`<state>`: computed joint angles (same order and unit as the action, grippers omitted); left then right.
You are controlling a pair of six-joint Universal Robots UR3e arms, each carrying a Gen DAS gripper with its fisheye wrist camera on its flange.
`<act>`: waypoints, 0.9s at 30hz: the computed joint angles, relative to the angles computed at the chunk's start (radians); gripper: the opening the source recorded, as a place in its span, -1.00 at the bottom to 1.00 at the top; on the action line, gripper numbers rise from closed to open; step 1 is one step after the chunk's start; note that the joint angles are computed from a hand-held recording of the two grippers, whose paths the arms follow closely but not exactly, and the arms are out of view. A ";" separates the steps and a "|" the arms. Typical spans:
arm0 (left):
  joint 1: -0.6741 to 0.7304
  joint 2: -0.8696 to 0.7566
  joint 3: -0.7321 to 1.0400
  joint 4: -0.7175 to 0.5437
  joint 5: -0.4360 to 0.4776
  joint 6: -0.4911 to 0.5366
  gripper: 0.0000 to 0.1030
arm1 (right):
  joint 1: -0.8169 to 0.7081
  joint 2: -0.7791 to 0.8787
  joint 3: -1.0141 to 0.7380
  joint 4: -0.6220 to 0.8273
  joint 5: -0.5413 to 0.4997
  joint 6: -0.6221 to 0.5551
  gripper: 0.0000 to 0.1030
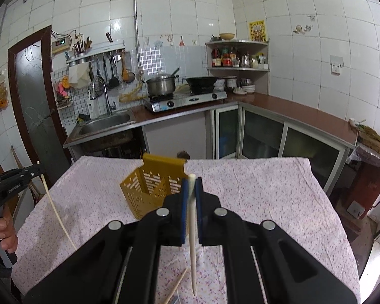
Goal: Organize utensils
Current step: 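Lift both held chopsticks and carry them above the yellow slotted holder, then lower the chopsticks into the holder and open both grippers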
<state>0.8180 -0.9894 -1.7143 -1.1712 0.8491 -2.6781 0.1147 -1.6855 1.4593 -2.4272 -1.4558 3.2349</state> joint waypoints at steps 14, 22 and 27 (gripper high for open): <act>-0.316 -0.317 0.342 0.201 0.170 -0.230 -0.93 | 0.028 0.218 -0.438 0.084 -0.003 -0.016 -0.88; -0.502 -0.606 0.690 0.245 0.280 -0.334 -0.93 | 0.052 0.442 -0.793 0.173 -0.008 -0.015 -0.88; -0.577 -0.760 0.866 0.256 0.331 -0.370 -0.93 | 0.061 0.609 -1.039 0.231 -0.008 -0.014 -0.88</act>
<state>0.2411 -1.7491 -0.8485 -0.9156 1.1797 -3.0484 0.1760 -1.0764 0.4202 -2.1966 -1.4638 3.2211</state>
